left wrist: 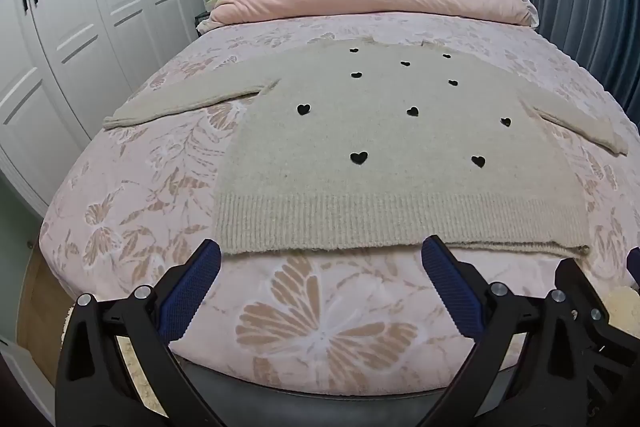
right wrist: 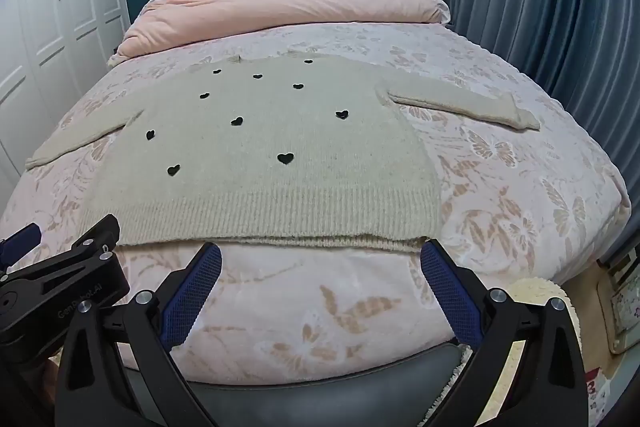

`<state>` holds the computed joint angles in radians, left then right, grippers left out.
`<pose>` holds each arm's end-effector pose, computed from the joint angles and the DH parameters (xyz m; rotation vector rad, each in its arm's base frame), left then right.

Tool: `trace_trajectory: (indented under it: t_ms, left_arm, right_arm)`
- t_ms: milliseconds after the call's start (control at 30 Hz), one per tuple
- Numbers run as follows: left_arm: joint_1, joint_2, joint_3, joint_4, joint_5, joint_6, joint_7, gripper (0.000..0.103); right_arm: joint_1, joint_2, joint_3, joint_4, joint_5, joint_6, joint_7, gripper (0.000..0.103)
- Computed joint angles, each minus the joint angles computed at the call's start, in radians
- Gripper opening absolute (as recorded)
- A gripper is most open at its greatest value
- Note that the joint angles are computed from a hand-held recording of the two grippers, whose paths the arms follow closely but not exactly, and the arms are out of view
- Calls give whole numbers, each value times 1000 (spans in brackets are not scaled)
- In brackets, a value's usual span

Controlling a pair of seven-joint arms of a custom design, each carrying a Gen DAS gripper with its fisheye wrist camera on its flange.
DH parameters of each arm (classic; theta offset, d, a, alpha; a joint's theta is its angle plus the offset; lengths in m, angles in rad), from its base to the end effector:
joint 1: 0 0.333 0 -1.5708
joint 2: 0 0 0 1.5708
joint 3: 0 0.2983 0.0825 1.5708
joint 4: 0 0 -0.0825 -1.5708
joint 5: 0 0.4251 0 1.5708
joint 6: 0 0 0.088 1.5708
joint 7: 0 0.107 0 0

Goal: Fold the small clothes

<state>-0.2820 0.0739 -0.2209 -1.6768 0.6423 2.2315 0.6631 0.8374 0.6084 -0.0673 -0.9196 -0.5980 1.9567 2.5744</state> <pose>0.5940 -0.3008 0.5822 -1.8638 1.6315 -0.5433 0.5750 0.5324 0.5840 -1.7065 1.8961 -0.7812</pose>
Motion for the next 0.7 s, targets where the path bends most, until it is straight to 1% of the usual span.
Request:
trace_trajectory:
  t_ms: [33,67,367,400,633,667,700]
  left_arm:
    - [0,-2,0,-3,2,4,-1,98]
    - [0,-2,0,-4,3,3,1,98]
    - [-6,-1,-3,2,7,-16,-1,98]
    - [-6,0,-3,3,8,-18,-1,98]
    - [-7,3,-2,0,7,-16,-4,98]
    - [-5,3,-1,0,4,-15,-1,98]
    - [-6,4,-2,0,5,-16,-4,98]
  right_arm:
    - [7,12,-5,18,-13,-16,-14,98]
    - [5,2,-5,2,-11,-1,-3,98]
    - [2,-25,1,-25,-16,-7,0,98]
    - [-4,0,5,4,-9,-10,-13,98]
    - [5,10,-3,23,-8,-22,-20,98]
    - [7,8,-6,21,-9,-20,-21,98]
    - [5,-14,-5,-17,-11,-8,-12,98]
